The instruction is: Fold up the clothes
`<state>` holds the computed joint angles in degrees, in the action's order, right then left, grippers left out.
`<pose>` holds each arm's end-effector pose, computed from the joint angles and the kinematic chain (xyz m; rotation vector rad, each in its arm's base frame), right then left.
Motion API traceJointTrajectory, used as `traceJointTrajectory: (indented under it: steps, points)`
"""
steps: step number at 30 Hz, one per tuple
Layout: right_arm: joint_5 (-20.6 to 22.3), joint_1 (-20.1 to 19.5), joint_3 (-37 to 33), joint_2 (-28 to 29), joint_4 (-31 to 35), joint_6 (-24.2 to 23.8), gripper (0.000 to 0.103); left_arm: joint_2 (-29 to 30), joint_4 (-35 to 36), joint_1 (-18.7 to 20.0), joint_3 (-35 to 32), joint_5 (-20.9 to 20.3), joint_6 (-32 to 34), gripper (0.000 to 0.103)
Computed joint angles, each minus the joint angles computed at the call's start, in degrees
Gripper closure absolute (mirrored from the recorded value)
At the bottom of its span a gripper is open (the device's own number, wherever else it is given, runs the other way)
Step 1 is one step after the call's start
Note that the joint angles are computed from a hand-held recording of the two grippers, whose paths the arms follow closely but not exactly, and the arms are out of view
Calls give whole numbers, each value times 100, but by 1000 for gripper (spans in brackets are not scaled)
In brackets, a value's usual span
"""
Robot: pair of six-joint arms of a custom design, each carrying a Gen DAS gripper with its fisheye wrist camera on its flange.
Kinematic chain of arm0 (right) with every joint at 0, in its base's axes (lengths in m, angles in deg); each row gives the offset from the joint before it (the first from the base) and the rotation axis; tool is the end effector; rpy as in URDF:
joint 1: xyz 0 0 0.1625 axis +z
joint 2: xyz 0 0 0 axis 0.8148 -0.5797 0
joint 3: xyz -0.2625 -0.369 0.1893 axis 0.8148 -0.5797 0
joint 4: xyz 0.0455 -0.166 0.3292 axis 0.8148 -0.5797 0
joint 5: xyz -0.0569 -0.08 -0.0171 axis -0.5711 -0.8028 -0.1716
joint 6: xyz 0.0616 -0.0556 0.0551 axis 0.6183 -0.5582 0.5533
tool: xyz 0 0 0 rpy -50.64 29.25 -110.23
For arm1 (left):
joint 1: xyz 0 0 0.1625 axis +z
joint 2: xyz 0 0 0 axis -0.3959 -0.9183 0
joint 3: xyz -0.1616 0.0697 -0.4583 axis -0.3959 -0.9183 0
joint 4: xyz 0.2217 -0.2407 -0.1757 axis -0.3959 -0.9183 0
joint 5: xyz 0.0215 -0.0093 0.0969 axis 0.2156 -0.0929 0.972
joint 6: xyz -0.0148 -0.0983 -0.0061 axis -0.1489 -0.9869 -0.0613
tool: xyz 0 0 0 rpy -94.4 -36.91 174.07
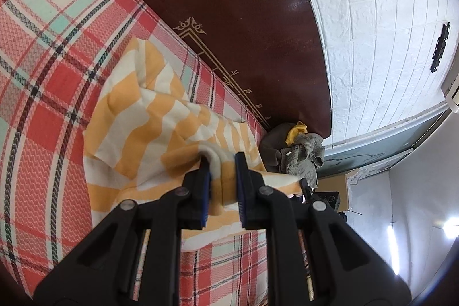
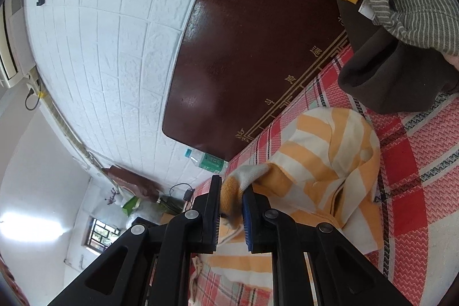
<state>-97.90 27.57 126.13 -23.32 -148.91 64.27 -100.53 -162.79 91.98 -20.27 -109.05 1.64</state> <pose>0.0703 -0.7880 0.3233 -0.0586 2.6082 -0.8984 -0.1939 -0.8438 0.2097 -0.0015 -2.8424 0.6018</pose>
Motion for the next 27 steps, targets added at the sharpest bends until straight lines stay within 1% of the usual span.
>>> traceJointTrajectory:
  steps: [2, 4, 7, 8, 10, 16, 17, 18, 19, 20, 21, 23, 27]
  points:
    - [-92, 11, -89, 59, 66, 9, 89, 37, 57, -13, -61, 101, 26, 86]
    - [-170, 27, -178, 120, 136, -10, 89, 64, 29, -19, -79, 133, 34, 86]
    - [-277, 34, -313, 216, 159, 81, 87, 131, 72, -10, -186, 160, -25, 85]
    - [-318, 35, -353, 247, 147, 123, 84, 157, 101, -4, -236, 166, -56, 85]
    - [-444, 34, -438, 318, 115, 271, 75, 211, 162, 8, -339, 178, -119, 85]
    - [-692, 47, -692, 499, 120, 324, 75, 456, 609, 46, -846, 290, -204, 85]
    - [-737, 54, -735, 530, 129, 327, 75, 499, 704, 51, -945, 318, -178, 84]
    - [-742, 56, -785, 562, 171, 310, 75, 549, 789, 60, -1053, 330, -190, 78]
    - [-760, 62, -827, 593, 213, 296, 75, 596, 848, 71, -1149, 324, -217, 74]
    - [-788, 72, -864, 621, 257, 274, 75, 621, 850, 79, -1190, 325, -226, 66]
    - [-790, 80, -890, 640, 304, 248, 75, 642, 863, 79, -1229, 337, -236, 61]
    - [-790, 96, -942, 677, 398, 192, 75, 685, 892, 79, -1307, 362, -256, 60]
    - [-832, 143, -991, 700, 556, 16, 75, 645, 874, 41, -1278, 566, -128, 60]
